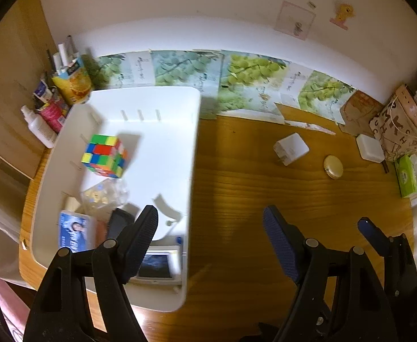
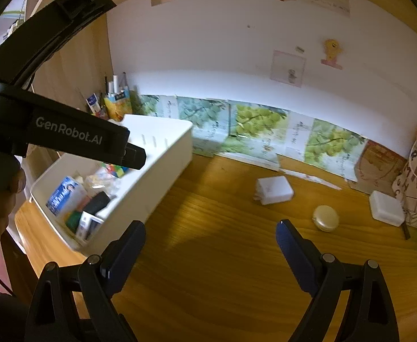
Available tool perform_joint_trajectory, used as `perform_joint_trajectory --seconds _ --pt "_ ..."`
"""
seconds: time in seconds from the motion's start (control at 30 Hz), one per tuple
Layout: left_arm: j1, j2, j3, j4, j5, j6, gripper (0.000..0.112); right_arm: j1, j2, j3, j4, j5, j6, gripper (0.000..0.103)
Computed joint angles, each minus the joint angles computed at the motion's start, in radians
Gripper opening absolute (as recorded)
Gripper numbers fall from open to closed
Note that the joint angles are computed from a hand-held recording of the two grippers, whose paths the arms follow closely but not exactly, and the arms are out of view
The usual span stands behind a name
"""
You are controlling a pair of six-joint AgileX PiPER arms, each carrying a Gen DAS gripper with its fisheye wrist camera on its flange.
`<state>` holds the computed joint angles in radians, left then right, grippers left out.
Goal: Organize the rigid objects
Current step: 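Withdraw both tools from the tray toward the white charger and gold compact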
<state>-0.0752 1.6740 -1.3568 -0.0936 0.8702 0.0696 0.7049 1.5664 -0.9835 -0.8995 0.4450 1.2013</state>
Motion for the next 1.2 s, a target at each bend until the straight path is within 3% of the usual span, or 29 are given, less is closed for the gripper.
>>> perform_joint_trajectory --seconds 0.37,0.63,0.77,1.2 --pt "-0.104 0.127 -0.097 0.031 0.042 -0.146 0.079 -0.179 -0.059 0.094 0.195 -0.069 -0.29 0.093" --pt "-0.145 0.281 -0.284 0.021 0.137 -0.157 0.079 -0.327 -0.044 0.097 0.318 -0.103 -0.487 0.093" --pt "-0.181 0.353 -0.378 0.038 0.166 -0.179 0.079 -0.398 -0.001 0.058 0.405 -0.111 -0.606 0.093" --pt "-0.268 0.614 -0.741 0.073 0.261 -0.17 0.079 -0.546 0.181 -0.072 0.541 -0.156 -0.774 0.093"
